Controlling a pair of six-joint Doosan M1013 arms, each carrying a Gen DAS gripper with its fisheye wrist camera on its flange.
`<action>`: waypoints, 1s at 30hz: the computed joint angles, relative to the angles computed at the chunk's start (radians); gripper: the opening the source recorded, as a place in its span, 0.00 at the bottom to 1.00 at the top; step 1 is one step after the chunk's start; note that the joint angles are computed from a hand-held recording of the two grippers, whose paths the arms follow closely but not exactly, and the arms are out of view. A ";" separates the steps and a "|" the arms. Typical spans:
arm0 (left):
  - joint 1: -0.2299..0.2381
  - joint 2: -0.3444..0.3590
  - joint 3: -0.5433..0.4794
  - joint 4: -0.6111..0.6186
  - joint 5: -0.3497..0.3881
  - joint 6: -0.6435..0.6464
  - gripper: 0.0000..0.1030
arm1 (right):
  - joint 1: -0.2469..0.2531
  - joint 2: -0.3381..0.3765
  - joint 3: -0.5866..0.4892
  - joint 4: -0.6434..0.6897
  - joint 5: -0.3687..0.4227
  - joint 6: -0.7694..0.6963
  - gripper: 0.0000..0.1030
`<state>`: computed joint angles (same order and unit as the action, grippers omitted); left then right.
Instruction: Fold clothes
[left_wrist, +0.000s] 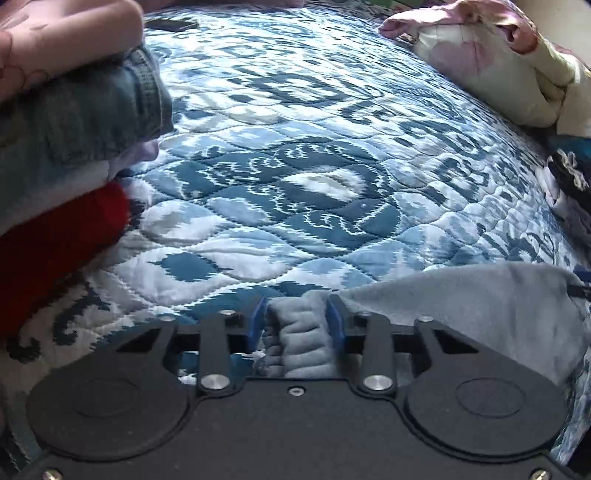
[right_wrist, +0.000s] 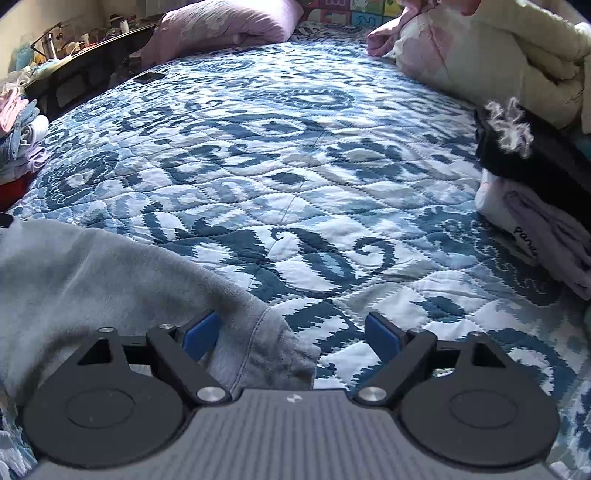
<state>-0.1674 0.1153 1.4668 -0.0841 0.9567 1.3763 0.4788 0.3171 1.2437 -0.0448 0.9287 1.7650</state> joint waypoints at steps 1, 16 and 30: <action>-0.003 -0.001 -0.001 0.007 0.001 0.007 0.30 | -0.003 0.004 -0.006 0.021 0.009 -0.016 0.65; -0.091 -0.118 0.084 0.177 -0.199 0.050 0.22 | 0.037 -0.027 -0.025 -0.025 0.037 -0.110 0.24; -0.160 -0.277 0.211 0.237 -0.291 0.148 0.22 | 0.099 -0.129 0.034 -0.084 0.029 -0.165 0.23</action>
